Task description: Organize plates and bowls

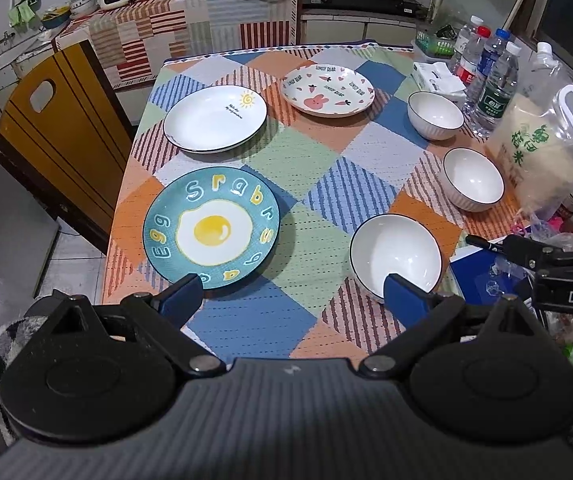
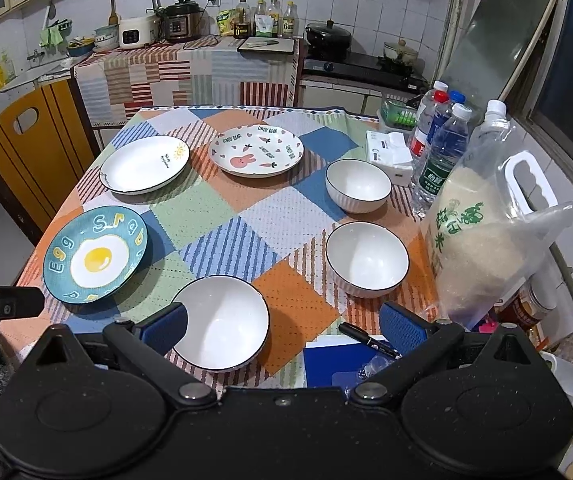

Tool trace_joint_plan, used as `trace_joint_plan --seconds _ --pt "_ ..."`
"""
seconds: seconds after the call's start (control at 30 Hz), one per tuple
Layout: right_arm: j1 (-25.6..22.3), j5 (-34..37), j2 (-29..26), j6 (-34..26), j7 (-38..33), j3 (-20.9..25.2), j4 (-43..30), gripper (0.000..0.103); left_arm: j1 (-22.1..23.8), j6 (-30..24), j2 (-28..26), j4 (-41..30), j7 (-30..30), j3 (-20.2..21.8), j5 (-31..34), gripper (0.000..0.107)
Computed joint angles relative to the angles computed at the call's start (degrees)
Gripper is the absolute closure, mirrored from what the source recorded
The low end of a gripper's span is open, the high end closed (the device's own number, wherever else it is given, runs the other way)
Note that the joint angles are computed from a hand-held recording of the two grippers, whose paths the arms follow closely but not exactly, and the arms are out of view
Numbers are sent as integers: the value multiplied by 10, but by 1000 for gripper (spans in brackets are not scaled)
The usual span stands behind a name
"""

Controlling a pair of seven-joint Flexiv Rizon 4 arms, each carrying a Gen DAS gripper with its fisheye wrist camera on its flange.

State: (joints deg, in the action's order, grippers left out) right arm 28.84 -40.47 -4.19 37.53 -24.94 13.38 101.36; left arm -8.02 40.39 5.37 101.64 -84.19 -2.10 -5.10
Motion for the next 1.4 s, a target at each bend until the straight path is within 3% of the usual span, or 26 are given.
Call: trace_joint_plan --seconds 0.2,0.33,0.43,0.53,0.6,0.63,0.73,0.83,0.97,1.03,1.2,1.3,1.37,1.4 --pt "0 1 -2 3 -6 -1 0 0 0 11 -2 9 6 5 -34 17" --pt "-10 -45 -5 61 -8 -11 16 0 5 24 -9 3 45 8 -33 17" --pt "-33 -104 -11 186 7 -29 41 0 17 18 -24 -12 68 16 -53 17" --pt "-66 -230 -33 393 107 -76 62 0 32 15 -45 -24 99 24 -84 17" --pt "-78 -199 -67 450 87 -72 38 0 42 16 -60 -35 115 26 -82 17" --pt "-92 -133 -89 454 22 -42 20 0 47 12 -71 -44 125 26 -79 17" --pt "-123 86 -161 411 -173 55 -60 5 62 -11 -111 -78 146 26 -65 17" --pt "-144 203 -235 363 -251 125 -148 13 73 -16 -152 -99 178 25 -62 17" --pt "-120 260 -305 304 -265 130 -228 27 80 11 -189 -109 179 32 -47 17" --pt "-113 288 -339 264 -276 135 -272 27 88 -18 -202 -122 191 30 -52 17" --pt "-83 326 -385 203 -294 114 -339 28 98 -15 -241 -142 215 31 -47 17" --pt "-62 339 -403 164 -298 92 -372 43 110 -47 -277 -177 215 28 -61 17" --pt "-53 354 -417 134 -296 78 -399 46 115 -52 -298 -190 218 26 -68 21" --pt "-48 362 -422 127 -293 71 -407 47 114 -51 -304 -193 215 29 -63 29"
